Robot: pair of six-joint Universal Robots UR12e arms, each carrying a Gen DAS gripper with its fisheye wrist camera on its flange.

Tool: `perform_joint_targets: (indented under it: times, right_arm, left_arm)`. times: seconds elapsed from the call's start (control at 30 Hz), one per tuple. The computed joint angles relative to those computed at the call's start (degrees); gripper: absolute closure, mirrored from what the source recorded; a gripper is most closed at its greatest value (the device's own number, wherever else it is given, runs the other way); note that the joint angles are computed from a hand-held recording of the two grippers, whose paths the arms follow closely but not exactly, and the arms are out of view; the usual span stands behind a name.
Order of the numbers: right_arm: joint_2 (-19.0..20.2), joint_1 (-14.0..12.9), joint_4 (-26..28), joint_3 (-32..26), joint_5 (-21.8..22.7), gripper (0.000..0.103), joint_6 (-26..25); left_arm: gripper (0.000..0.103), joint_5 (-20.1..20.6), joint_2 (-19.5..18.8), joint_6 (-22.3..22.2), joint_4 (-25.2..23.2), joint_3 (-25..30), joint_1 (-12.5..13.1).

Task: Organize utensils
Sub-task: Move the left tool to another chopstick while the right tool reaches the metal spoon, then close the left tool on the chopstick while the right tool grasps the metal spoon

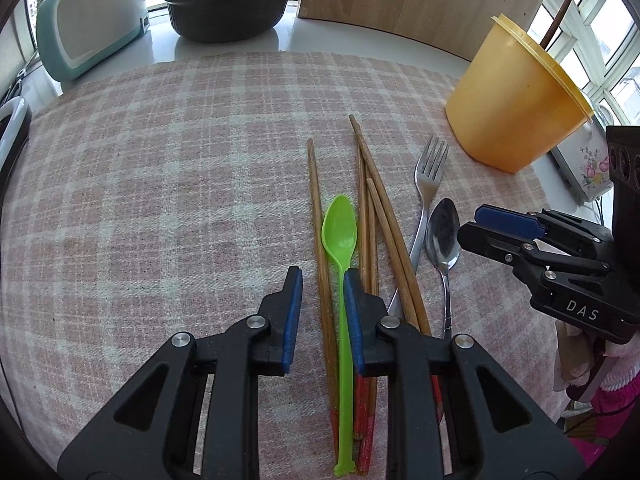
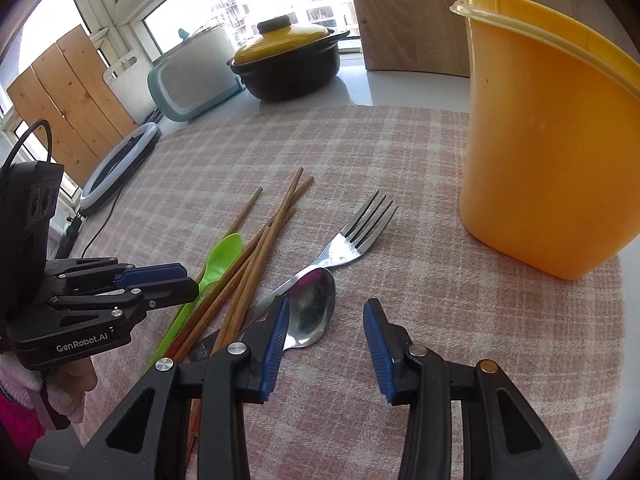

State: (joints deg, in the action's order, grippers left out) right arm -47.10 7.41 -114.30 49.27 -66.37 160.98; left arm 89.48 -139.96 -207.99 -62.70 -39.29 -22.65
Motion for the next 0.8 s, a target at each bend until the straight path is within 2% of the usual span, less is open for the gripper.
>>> perform_joint_targets:
  times: [0.17, 0.4, 0.8]
  right_arm:
    - [0.29, 0.08, 0.23, -0.46, 0.10, 0.063, 0.11]
    - [0.54, 0.23, 0.86, -0.88, -0.41, 0.064, 0.12]
    - [1.37, 0.55, 1.86, -2.01, -0.85, 0.066, -0.31]
  left_arm:
    - [0.083, -1.18, 0.75, -1.14, 1.62, -1.29, 0.40]
    - [0.083, -0.95, 0.26, 0.25, -0.35, -0.33, 0.69]
    - [0.083, 2.27, -3.63, 3.78, -6.60, 7.30, -0.15]
